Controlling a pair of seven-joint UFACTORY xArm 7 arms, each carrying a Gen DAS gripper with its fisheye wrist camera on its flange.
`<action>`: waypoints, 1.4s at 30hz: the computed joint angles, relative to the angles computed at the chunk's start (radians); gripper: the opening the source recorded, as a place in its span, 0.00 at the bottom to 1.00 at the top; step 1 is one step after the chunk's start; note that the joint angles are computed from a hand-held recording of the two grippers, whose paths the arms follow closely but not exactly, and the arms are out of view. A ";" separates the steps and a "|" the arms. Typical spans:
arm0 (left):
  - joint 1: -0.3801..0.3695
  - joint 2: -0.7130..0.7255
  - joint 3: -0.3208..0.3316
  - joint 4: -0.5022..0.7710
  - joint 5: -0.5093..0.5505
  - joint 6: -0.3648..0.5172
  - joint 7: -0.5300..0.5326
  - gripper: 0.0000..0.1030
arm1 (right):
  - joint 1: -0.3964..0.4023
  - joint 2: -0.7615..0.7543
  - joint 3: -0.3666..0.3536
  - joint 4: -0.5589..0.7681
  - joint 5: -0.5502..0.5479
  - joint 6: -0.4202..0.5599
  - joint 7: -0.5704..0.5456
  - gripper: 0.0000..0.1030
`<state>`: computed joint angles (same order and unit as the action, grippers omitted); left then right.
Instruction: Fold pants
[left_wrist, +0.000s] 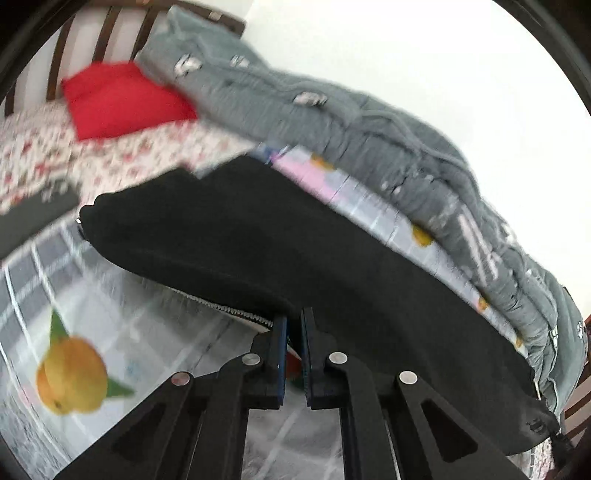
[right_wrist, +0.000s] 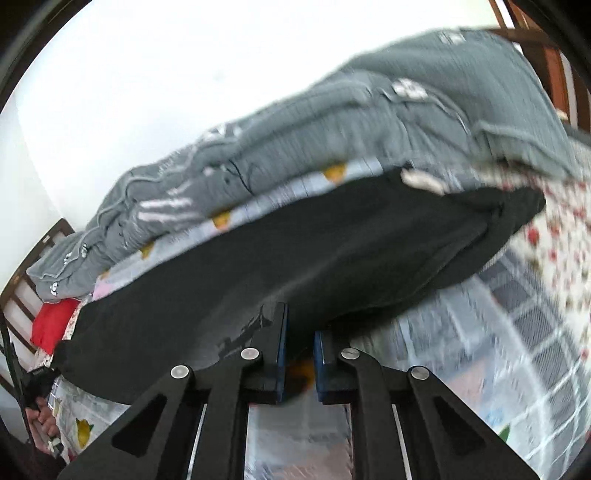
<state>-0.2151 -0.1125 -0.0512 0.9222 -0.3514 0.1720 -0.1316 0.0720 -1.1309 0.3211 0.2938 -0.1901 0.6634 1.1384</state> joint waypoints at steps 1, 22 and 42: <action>0.010 0.008 -0.010 0.021 0.041 -0.008 -0.019 0.07 | -0.017 0.023 -0.005 0.017 -0.013 -0.018 -0.012 0.12; -0.075 0.429 0.049 0.529 0.594 0.074 -0.408 0.07 | -0.354 0.590 0.043 0.280 -0.245 -0.321 0.005 0.11; 0.011 0.185 -0.043 0.223 0.388 0.140 -0.247 0.50 | -0.107 0.359 -0.040 0.138 -0.207 -0.058 0.035 0.47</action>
